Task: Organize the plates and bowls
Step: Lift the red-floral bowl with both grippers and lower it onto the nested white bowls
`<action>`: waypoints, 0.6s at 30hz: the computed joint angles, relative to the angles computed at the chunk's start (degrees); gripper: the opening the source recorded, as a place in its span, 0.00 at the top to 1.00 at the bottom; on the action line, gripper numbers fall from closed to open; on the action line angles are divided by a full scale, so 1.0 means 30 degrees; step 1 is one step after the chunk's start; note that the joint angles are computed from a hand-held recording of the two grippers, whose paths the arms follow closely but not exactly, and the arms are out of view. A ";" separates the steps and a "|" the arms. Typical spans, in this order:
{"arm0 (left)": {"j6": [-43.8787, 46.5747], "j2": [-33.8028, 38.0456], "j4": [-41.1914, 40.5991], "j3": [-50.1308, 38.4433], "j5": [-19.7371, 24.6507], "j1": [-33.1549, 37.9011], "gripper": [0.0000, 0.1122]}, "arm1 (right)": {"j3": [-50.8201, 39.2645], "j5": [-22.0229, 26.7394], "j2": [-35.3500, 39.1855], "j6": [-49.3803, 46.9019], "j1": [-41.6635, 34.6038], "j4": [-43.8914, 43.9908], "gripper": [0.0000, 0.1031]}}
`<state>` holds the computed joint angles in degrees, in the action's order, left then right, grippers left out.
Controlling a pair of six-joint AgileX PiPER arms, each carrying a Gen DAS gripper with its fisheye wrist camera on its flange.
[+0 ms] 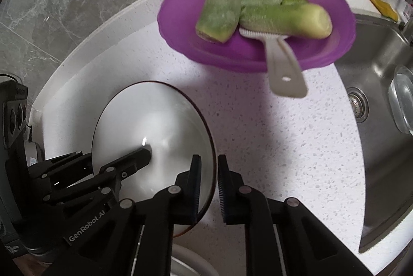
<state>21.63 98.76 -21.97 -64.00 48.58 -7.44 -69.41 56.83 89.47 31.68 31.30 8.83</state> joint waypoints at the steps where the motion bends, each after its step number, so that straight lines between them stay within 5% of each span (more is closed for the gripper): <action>1: -0.0010 -0.0300 -0.0020 -0.0003 0.0215 0.0034 0.87 | -0.0035 0.0172 -0.0217 -0.0114 -0.0070 0.0142 0.86; 18: -0.1404 -0.8485 0.0126 0.4388 0.3842 -0.0053 0.87 | 0.0729 0.3404 -0.5199 -0.0175 0.1426 0.0596 0.85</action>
